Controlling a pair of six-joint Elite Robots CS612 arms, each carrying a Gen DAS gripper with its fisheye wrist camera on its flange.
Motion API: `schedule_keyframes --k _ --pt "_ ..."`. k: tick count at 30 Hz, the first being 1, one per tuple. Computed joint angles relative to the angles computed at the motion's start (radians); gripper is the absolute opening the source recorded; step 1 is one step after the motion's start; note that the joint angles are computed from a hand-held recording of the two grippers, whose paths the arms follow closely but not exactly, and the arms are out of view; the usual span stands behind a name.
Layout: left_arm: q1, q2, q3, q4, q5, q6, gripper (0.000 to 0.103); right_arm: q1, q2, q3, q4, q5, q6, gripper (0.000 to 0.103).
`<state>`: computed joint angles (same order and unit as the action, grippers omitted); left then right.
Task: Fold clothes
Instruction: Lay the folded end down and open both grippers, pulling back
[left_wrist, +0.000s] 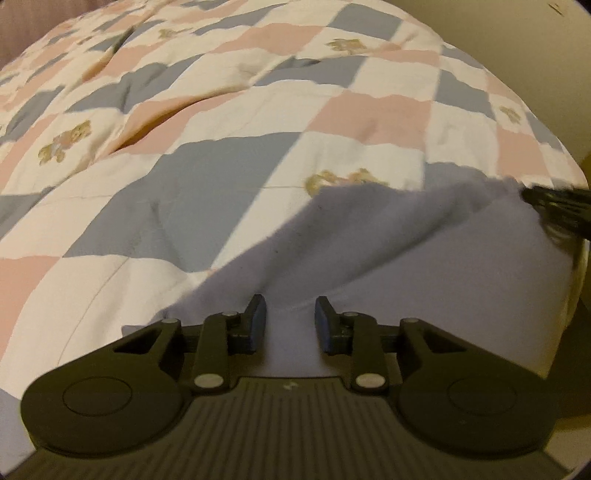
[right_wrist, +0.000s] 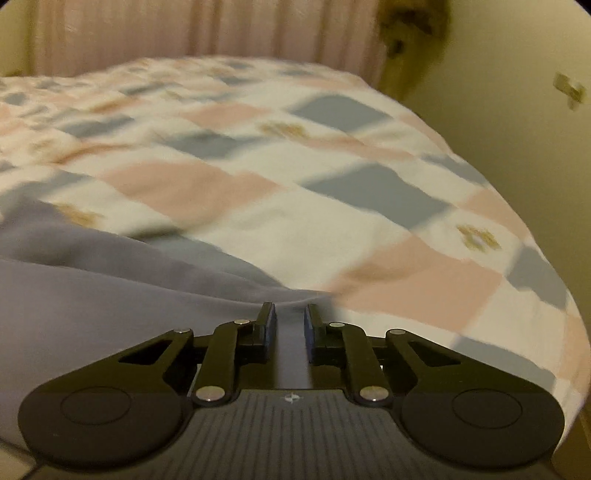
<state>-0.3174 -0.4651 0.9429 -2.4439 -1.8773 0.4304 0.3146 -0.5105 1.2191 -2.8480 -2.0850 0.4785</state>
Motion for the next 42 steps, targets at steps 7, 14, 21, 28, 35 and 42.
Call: schedule_keyframes --k 7,14,21,28,35,42 --pt "0.015 -0.057 0.062 -0.037 -0.018 -0.01 0.023 0.014 -0.062 0.087 -0.074 -0.074 0.165 0.02" --pt "0.025 -0.141 0.223 0.003 0.008 0.131 0.025 0.054 -0.066 0.087 -0.004 0.044 0.033 0.019" --pt "0.024 -0.11 0.157 -0.076 -0.026 0.087 0.019 0.046 -0.08 0.088 -0.01 0.006 0.103 0.011" --pt "-0.026 0.02 -0.02 -0.061 -0.075 0.11 0.02 0.01 0.017 -0.055 -0.052 0.077 -0.073 0.013" --pt "-0.002 0.048 -0.103 0.005 -0.082 -0.063 0.019 -0.004 0.005 -0.017 -0.007 0.002 0.059 0.018" --pt "0.029 -0.041 -0.01 0.094 -0.037 -0.024 0.019 0.045 -0.058 0.079 -0.092 -0.036 0.161 0.019"
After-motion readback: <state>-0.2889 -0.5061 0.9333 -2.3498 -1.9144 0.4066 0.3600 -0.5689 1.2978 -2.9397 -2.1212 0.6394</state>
